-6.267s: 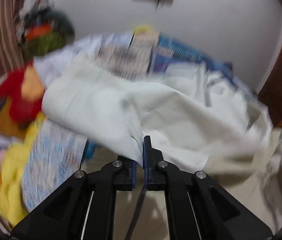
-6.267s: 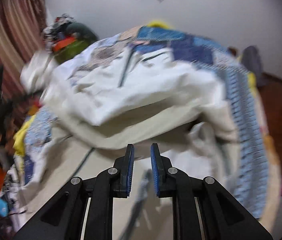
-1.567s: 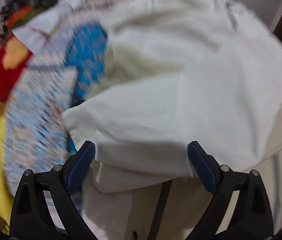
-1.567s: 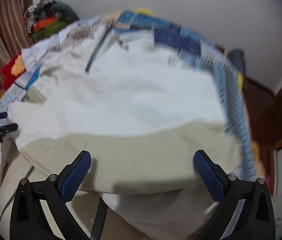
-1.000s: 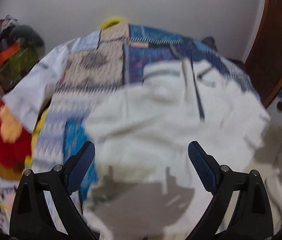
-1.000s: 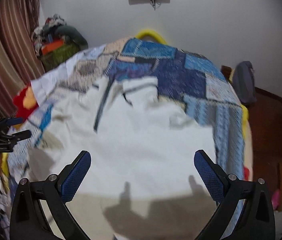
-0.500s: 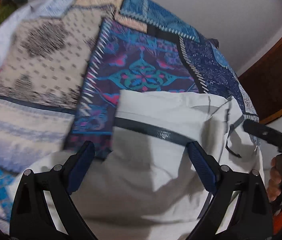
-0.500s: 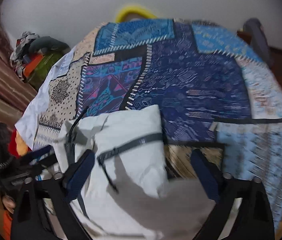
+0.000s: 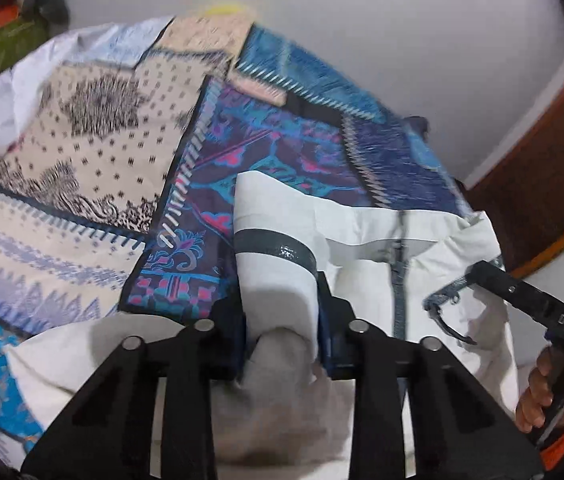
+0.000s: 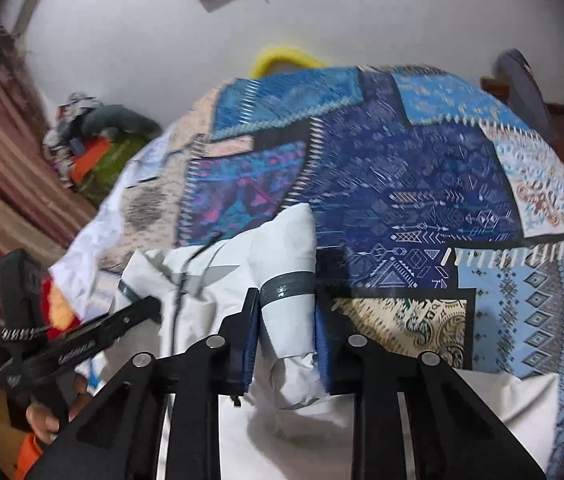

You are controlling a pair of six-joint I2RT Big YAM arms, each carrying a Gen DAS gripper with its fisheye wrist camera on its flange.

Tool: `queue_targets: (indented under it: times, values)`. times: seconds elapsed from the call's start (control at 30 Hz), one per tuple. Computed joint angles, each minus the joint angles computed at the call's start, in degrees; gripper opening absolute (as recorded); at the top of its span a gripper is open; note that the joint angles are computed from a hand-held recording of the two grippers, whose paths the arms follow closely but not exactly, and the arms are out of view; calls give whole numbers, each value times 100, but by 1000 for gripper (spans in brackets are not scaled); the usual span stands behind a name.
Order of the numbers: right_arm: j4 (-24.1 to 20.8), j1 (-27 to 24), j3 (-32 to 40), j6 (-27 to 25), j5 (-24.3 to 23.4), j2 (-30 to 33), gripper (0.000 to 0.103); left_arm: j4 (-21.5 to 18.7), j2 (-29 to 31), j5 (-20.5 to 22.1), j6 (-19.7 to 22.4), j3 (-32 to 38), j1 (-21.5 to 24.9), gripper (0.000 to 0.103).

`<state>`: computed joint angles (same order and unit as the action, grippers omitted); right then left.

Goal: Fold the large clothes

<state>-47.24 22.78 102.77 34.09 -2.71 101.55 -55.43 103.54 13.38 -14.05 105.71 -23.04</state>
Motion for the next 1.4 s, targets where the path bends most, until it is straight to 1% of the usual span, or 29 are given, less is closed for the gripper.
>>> queue_targets:
  times: [0.07,0.13,0.27,0.3,0.37,0.43,0.47,0.53,0.57,0.63,0.73,0.83,0.87,0.93,1.0,1.07,1.13,1.17,1.2,1.27,1.33,1.4]
  values:
    - [-62,105,-85,-223,74,-216,20,30,-311,-104,302,-205,-61,27]
    - [-96,218,-225,-371,97,-452,20,128,-809,-176,664,-582,-116,26]
    - [-43,499,-705,-609,267,-1105,20,304,-1711,-222,1117,-1285,-205,27]
    - [-23,548,-804,-624,300,-1228,20,293,-1820,-245,1163,-1367,-218,27]
    - [7,700,-1080,-530,318,-1591,20,219,-2156,-228,1194,-1640,-252,29]
    - [-14,817,-1268,-445,336,-1836,20,135,-2382,-169,1220,-1842,-258,32]
    - [-52,919,-1379,-408,432,-1981,20,125,-2514,-127,1212,-1971,-263,34]
    - [-130,1095,-1532,-394,555,-2178,20,113,-2766,-32,1083,-2236,-275,41]
    - [-186,1218,-1618,-378,656,-2276,20,95,-2824,-10,1042,-2303,-285,43]
    - [-300,1449,-1781,-276,834,-2425,20,18,-3037,44,961,-2542,-305,50]
    - [-388,1687,-2064,-73,938,-2614,20,-145,-3343,70,952,-2939,-356,57]
    - [-472,1943,-2444,248,1107,-2815,20,-388,-3553,73,1013,-3231,-415,58]
    - [-486,2013,-2537,321,1138,-2853,20,-466,-3661,10,1078,-3374,-453,58]
    - [-573,2191,-2725,435,1196,-2914,20,-562,-3844,-217,1176,-3632,-537,58]
    - [-694,2367,-2871,534,1267,-2956,20,-777,-3972,-416,1283,-3889,-592,58]
    - [-757,2509,-3018,657,1246,-3024,21,-933,-4079,-582,1379,-4096,-590,58]
    - [-873,2631,-3100,721,1201,-3093,23,-1076,-4195,-708,1478,-4251,-526,58]
    - [-960,2675,-3087,725,1185,-3092,24,-1121,-4251,-707,1518,-4290,-456,58]
    - [-1158,2737,-3031,690,1181,-3086,26,-1165,-4329,-672,1540,-4299,-353,58]
    - [-1423,2819,-2934,551,1224,-3092,27,-1213,-4460,-511,1588,-4252,-137,58]
    - [-1586,2904,-2868,470,1292,-3153,27,-1252,-4600,-391,1665,-4088,98,58]
    - [-1714,2950,-2778,395,1314,-3219,28,-1175,-4663,-399,1728,-3902,221,59]
